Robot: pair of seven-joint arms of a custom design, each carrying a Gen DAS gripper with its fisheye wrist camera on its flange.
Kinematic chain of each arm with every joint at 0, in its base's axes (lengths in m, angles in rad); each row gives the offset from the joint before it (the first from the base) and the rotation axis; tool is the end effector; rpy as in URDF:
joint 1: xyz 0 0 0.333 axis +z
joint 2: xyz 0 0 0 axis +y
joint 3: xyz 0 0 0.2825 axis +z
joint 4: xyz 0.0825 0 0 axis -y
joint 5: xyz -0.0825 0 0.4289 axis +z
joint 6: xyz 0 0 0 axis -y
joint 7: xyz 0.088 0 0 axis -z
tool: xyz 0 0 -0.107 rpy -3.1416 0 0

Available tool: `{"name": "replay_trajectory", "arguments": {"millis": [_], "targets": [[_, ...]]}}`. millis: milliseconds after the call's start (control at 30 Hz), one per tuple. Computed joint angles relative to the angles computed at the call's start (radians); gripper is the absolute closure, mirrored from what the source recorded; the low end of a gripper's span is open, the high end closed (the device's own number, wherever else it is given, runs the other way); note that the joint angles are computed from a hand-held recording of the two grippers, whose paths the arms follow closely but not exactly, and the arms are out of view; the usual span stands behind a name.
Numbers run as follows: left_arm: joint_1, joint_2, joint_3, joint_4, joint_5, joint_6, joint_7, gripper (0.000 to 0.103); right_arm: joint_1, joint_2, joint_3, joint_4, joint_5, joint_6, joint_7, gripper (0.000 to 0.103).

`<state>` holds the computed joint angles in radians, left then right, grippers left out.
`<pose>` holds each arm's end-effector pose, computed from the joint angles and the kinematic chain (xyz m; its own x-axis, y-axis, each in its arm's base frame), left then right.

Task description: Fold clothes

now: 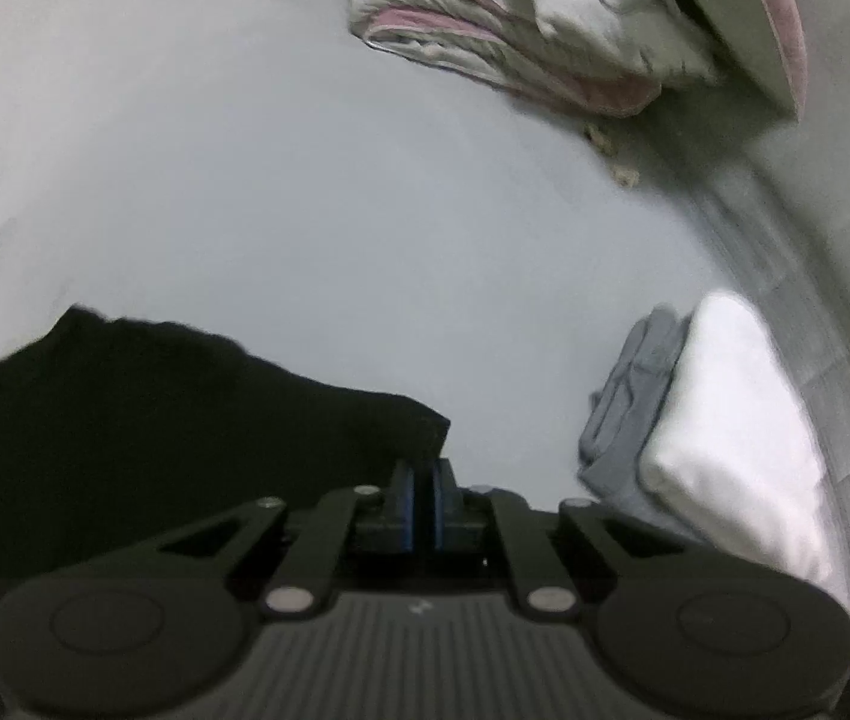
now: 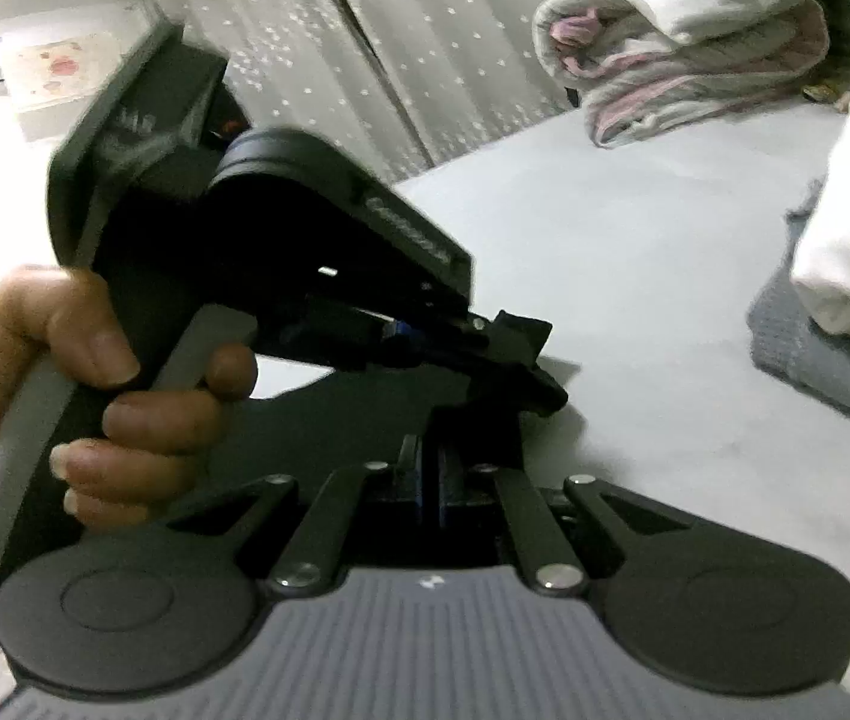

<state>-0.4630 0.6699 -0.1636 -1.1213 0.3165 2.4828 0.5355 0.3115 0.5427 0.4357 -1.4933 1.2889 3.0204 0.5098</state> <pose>0.6807 -0.4424 0.4682 0.1469 -0.8893 0.4332 -0.7841 -0.3717 -0.4971 0.6318 0.4096 0.3940 0.5692 -0.6842 -0.4559 -0.6075 0.0236 -0.7940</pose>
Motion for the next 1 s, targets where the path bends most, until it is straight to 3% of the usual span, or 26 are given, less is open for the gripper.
{"name": "replay_trajectory", "arguments": {"millis": [133, 233, 300, 433, 533, 567, 633, 667, 733, 800, 900, 1000], "targets": [[0.081, -0.144, -0.032, -0.279, -0.074, 0.216, -0.040, 0.097, -0.022, -0.011, 0.034, -0.004, 0.080, -0.032, -0.098, 0.098], [0.121, -0.208, -0.049, -0.425, -0.120, 0.344, -0.075, 0.097, 0.023, -0.012, -0.012, -0.006, 0.023, -0.061, -0.066, 0.096], [0.115, -0.231, -0.028, -0.476, -0.109, 0.370, -0.122, 0.097, 0.049, -0.012, -0.047, -0.011, -0.064, -0.101, 0.001, 0.095], [0.149, -0.287, -0.040, -0.597, -0.139, 0.451, -0.155, 0.096, 0.058, -0.021, -0.066, -0.025, -0.173, -0.173, 0.055, 0.089], [0.123, -0.327, 0.002, -0.674, -0.106, 0.550, -0.238, 0.076, 0.036, -0.034, -0.055, -0.040, -0.177, -0.206, 0.037, 0.082], [0.104, -0.337, 0.028, -0.691, -0.081, 0.576, -0.277, 0.063, 0.026, -0.041, -0.049, -0.047, -0.162, -0.206, 0.020, 0.070], [0.079, -0.350, 0.058, -0.716, -0.039, 0.619, -0.329, 0.057, 0.003, -0.062, -0.033, -0.069, -0.105, -0.189, -0.048, 0.052], [0.079, -0.354, 0.057, -0.724, -0.028, 0.635, -0.335, 0.054, -0.005, -0.071, -0.029, -0.078, -0.077, -0.181, -0.085, 0.052], [0.071, -0.353, 0.061, -0.721, -0.001, 0.638, -0.337, 0.049, -0.010, -0.088, -0.033, -0.092, -0.046, -0.188, -0.147, 0.052], [0.041, -0.339, 0.088, -0.682, 0.050, 0.591, -0.345, 0.047, -0.008, -0.101, -0.047, -0.104, -0.040, -0.212, -0.195, 0.052], [0.009, -0.348, 0.107, -0.645, 0.163, 0.486, -0.347, 0.046, 0.022, -0.111, -0.077, -0.118, -0.088, -0.222, -0.236, 0.052], [0.005, -0.325, 0.084, -0.578, 0.256, 0.374, -0.314, 0.046, 0.068, -0.085, -0.090, -0.103, -0.163, -0.153, -0.269, 0.052]]}}
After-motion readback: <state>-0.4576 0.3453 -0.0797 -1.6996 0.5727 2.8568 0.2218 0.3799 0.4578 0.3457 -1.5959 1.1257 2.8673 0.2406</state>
